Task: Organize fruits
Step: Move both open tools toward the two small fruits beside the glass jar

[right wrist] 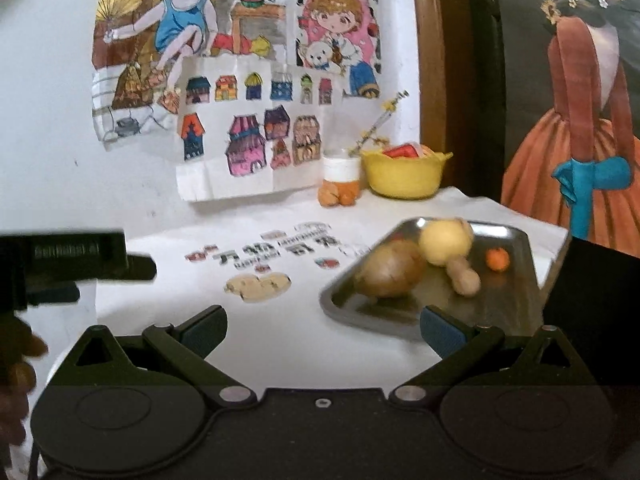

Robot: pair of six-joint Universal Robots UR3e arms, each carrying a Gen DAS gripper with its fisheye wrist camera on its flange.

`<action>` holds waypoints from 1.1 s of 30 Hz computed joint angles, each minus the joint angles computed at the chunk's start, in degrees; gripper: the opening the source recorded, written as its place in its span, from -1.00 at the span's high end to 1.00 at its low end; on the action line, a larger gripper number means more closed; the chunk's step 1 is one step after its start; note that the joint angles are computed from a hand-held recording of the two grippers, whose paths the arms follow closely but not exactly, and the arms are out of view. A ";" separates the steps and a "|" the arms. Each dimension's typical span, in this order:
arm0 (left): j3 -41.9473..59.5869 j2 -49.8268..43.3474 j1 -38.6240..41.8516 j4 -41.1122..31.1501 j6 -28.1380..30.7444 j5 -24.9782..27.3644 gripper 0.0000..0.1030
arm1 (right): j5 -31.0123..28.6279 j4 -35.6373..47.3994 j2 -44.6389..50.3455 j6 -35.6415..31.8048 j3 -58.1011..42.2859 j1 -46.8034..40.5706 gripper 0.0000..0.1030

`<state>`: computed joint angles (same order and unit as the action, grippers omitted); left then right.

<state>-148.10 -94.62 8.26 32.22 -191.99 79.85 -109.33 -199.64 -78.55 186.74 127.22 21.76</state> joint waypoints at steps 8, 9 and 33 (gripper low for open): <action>6.47 -2.69 -1.61 -4.68 0.09 5.22 -0.99 | 4.85 1.33 5.84 -5.71 -10.54 -3.46 -0.99; 7.68 -2.76 -1.80 -6.32 0.37 5.90 -0.99 | 5.29 1.71 6.29 -6.71 -11.58 -3.98 -0.99; 55.95 -23.43 -9.93 -38.06 9.61 15.64 -0.99 | 25.48 19.63 17.17 -31.37 -41.06 -17.40 -0.99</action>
<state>-92.15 -118.05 -1.68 -5.84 -182.37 95.49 -83.85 -180.00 -61.39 155.38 86.16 4.35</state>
